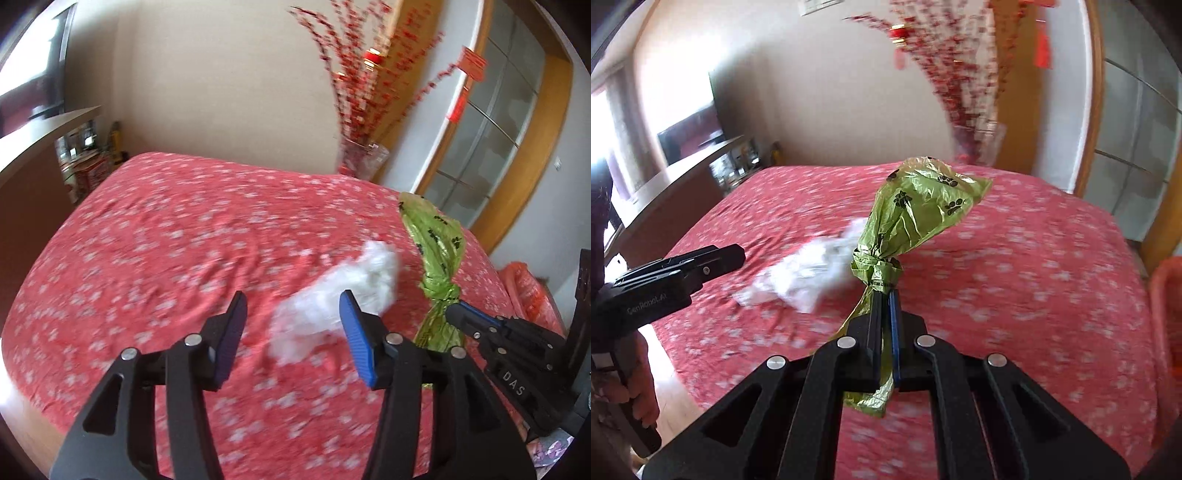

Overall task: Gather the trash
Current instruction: 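Close the right tool on the yellow-green printed bag while the left tool closes on the clear bag, then carry the yellow-green bag and clear bag with both tools over the basket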

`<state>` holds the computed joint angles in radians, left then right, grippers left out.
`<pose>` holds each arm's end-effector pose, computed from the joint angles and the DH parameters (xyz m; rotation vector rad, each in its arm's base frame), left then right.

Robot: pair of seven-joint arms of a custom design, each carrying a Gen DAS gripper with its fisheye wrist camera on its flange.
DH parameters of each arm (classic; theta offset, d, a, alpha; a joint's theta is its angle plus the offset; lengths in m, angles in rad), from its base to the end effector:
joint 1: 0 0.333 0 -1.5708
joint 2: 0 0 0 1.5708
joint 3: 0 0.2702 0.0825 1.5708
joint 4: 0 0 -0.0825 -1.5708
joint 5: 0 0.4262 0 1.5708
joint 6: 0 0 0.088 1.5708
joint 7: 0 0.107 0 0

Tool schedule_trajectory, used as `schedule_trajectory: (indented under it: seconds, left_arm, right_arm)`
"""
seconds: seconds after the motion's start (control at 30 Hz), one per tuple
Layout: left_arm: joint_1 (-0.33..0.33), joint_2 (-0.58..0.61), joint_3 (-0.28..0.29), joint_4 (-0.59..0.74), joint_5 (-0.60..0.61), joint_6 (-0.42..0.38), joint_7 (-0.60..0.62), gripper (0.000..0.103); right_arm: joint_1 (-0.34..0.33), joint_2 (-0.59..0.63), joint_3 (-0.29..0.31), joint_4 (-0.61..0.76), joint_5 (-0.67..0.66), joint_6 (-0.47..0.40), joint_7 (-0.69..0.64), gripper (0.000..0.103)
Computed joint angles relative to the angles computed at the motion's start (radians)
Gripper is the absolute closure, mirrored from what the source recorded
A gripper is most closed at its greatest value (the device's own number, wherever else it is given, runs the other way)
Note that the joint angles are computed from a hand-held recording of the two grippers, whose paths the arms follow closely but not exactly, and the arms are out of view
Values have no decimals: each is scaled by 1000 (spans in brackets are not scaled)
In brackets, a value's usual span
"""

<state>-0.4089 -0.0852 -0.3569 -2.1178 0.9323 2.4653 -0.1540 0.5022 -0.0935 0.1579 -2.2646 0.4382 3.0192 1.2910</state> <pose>0.4319 -0.4201 0.4291 -2.0272 1.4576 -0.8926 0.4846 0.3375 0.4263 -2.0049 1.1432 -0.3497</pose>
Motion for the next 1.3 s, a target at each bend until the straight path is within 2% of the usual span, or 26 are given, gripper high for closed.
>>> schedule_trajectory:
  seconds: [0.13,0.23,0.37,0.5,0.53,0.57,0.6,0.67,0.73,1.0,1.3]
  left_arm:
    - [-2,107,21,103,-49,53,110,49]
    - [-17,192,39,190,-100,55,190,46]
    - [-62,301,64,319,-130,-41,294,38]
    - [-104,379,88,413,-174,-132,366,39]
    - [-120,390,97,429,-158,-157,365,42]
    - [-127,393,103,434,-158,-163,366,53]
    - [-131,391,108,432,-158,-155,359,58]
    - [-122,380,113,414,-174,-101,347,81]
    - [-116,372,118,406,-186,-61,334,88]
    - [-146,403,123,492,-141,-37,340,90]
    - [-225,571,141,748,-170,-8,439,90]
  right_arm:
    - [-48,-42,-10,-54,-49,23,77,99]
    - [-67,-72,-30,-87,-52,33,92,99]
    - [-92,-103,-47,-119,-62,36,112,99]
    - [-104,-122,-59,-141,-62,39,122,99]
    - [-105,-127,-65,-147,-59,41,121,99]
    - [-104,-131,-72,-151,-52,41,115,99]
    - [-104,-135,-77,-154,-46,43,111,99]
    - [-103,-145,-86,-162,-34,47,102,99]
    - [-109,-149,-86,-163,-33,50,104,99]
    - [-116,-194,-126,-194,4,73,63,99]
    - [-146,-256,-156,-249,12,101,65,99]
